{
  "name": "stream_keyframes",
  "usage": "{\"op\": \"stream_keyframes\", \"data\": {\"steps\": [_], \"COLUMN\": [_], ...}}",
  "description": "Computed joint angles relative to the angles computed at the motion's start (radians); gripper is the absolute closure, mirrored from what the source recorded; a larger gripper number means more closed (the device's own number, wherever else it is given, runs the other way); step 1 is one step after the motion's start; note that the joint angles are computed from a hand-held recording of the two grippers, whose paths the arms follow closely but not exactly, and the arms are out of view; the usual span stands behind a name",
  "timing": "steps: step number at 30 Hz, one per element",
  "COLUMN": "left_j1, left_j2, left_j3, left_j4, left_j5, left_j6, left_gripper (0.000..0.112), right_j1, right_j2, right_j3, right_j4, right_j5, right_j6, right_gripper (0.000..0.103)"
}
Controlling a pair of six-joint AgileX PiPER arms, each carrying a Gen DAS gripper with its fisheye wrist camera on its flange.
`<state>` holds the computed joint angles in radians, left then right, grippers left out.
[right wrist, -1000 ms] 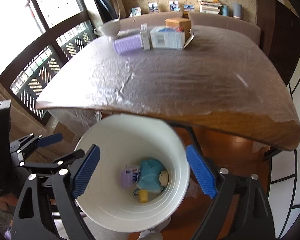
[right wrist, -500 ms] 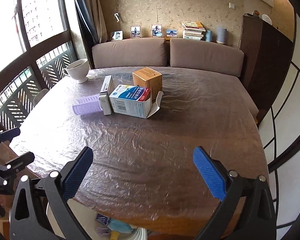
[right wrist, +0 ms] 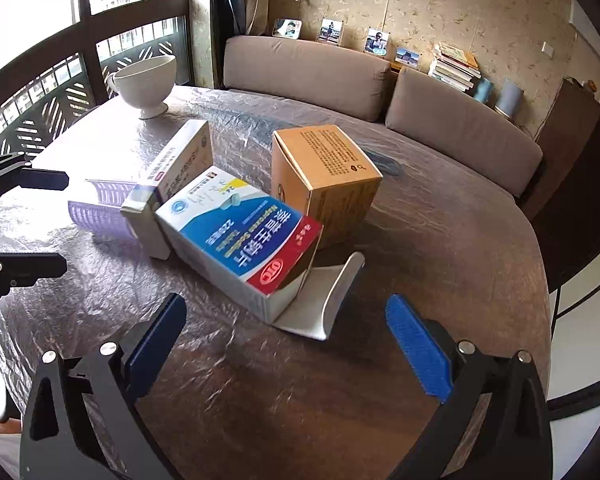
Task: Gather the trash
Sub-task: 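Grasp the second purple roller with the left tool while the right tool grasps the Naproxen box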
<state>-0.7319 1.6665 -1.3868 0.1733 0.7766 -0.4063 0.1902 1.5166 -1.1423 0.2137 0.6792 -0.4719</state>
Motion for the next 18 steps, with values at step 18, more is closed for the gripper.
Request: {"op": "stream_keyframes", "data": {"steps": [18], "left_j1": [0.148], "left_j2": [0.113], "left_j3": [-0.143], "left_j4": [-0.346], "left_j5": [0.053], "left_j6": [0.493], "left_gripper": [0.046], "right_j1": [-0.052], "right_j2": [0.135], "right_j3": [-0.194], "right_j4": [0.300], "right_j5": [0.272], "right_j6": [-0.328], "right_gripper": [0.030]}}
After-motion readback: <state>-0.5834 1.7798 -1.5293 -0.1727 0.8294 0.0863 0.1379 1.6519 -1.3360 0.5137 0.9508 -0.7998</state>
